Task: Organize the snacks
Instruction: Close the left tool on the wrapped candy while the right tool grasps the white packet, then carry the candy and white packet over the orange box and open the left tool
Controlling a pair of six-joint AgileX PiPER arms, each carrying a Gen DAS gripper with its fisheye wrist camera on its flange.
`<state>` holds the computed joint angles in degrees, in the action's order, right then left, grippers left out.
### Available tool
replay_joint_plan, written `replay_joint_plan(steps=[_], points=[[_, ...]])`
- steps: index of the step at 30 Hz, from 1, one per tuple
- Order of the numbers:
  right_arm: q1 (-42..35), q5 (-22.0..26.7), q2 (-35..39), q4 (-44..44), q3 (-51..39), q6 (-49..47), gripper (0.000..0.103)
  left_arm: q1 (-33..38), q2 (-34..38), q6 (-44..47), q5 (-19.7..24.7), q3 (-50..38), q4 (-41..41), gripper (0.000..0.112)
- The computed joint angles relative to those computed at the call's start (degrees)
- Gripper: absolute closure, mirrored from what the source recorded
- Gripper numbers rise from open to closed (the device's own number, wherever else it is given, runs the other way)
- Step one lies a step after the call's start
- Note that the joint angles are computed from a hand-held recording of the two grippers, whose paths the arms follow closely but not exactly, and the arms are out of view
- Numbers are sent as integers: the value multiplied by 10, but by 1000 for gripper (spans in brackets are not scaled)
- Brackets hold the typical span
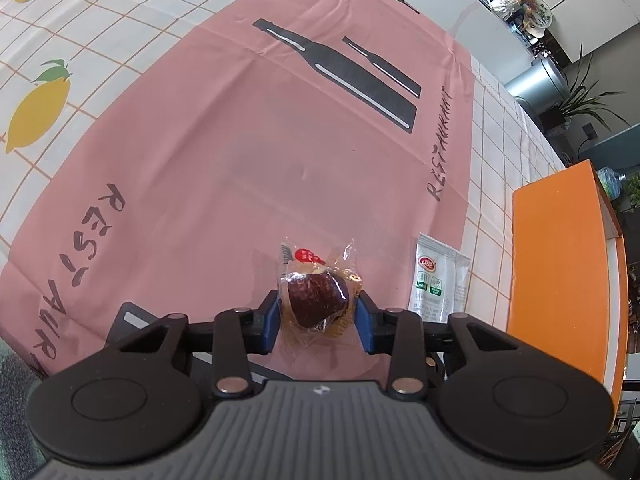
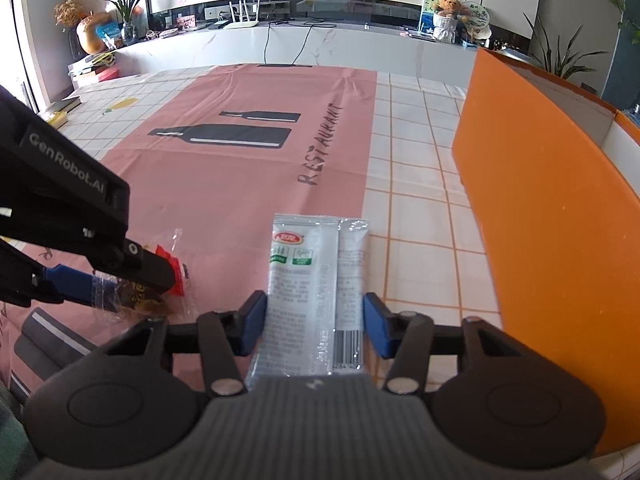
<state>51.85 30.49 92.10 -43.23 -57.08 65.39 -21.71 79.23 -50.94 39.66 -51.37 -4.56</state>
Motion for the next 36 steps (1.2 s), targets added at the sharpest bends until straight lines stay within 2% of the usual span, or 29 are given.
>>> replay_joint_plan(steps=[9,13,18,23,28,33,36], points=[[-14,-11,-19,51,2,-51,57,-5,-8,19,28,-40,19,70],[-19,2,-46,81,-6,-91,58,-17,-25,24,49,-59,31,70],[-32,36,-101,144,-21,-158,58,-57,-54,6,81,-88,74,70],[-70,83,-178,216,-36,-261,58,-118,-40,35,137,-184,120,70],[-174,127,-256,336,-52,-415,58,-175,21,91,170,-310,121,70],[-341,192,-291,483,-76,-608,58,-231,133,158,219,-469,125,70],[-428,223,-295,526,-82,-702,58,-253,213,198,256,-576,122,70]])
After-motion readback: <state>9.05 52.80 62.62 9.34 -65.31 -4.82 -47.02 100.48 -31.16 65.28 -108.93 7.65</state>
